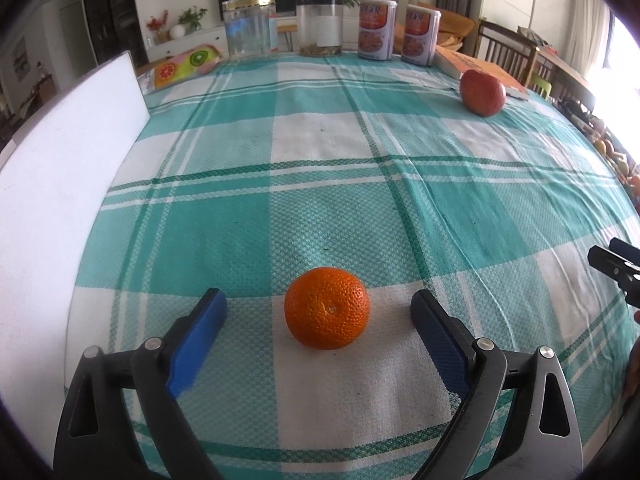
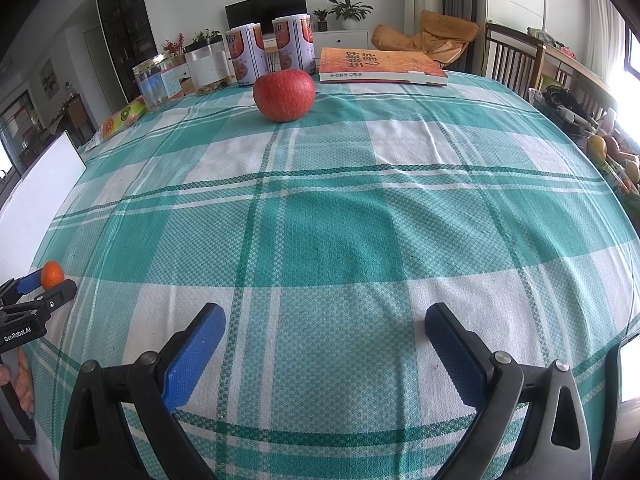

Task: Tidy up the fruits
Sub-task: 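Open the left gripper around the orange while the right moves toward the red apple, then grasp the red apple with the right gripper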

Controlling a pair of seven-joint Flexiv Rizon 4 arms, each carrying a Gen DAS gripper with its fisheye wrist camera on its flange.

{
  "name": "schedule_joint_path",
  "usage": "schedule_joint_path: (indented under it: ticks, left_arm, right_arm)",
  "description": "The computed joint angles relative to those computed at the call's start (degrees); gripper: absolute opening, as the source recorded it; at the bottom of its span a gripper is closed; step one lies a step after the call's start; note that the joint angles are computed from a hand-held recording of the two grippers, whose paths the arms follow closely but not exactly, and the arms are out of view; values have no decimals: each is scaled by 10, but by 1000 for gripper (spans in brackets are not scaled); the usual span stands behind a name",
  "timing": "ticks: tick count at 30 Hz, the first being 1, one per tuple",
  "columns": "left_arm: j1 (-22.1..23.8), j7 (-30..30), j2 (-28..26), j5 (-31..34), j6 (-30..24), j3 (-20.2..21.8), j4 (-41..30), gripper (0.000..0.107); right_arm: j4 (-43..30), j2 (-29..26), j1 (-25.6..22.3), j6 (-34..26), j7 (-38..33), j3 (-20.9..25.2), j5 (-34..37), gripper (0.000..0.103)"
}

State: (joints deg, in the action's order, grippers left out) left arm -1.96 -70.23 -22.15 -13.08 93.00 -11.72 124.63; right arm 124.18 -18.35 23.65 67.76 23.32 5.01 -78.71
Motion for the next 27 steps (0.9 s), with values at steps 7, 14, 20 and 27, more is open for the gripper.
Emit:
schedule_joint_path:
  ticks: [7, 14, 20, 27]
  left_arm:
    - [0, 0, 0, 1, 0, 0, -1, 95]
    - [1, 0, 0, 1, 0, -1, -1, 95]
    - [1, 0, -1, 1, -1, -1, -1, 95]
    - [1, -1, -1, 1, 0, -1, -1, 95]
  right_arm:
    - [0, 0, 0, -1, -1, 0, 1, 100]
    - [-23, -17, -2, 1, -233, 42, 200, 103]
    - [-96, -53, 18, 95, -191, -58, 179, 103]
    - [-343, -222, 32, 4, -343, -77, 287, 103]
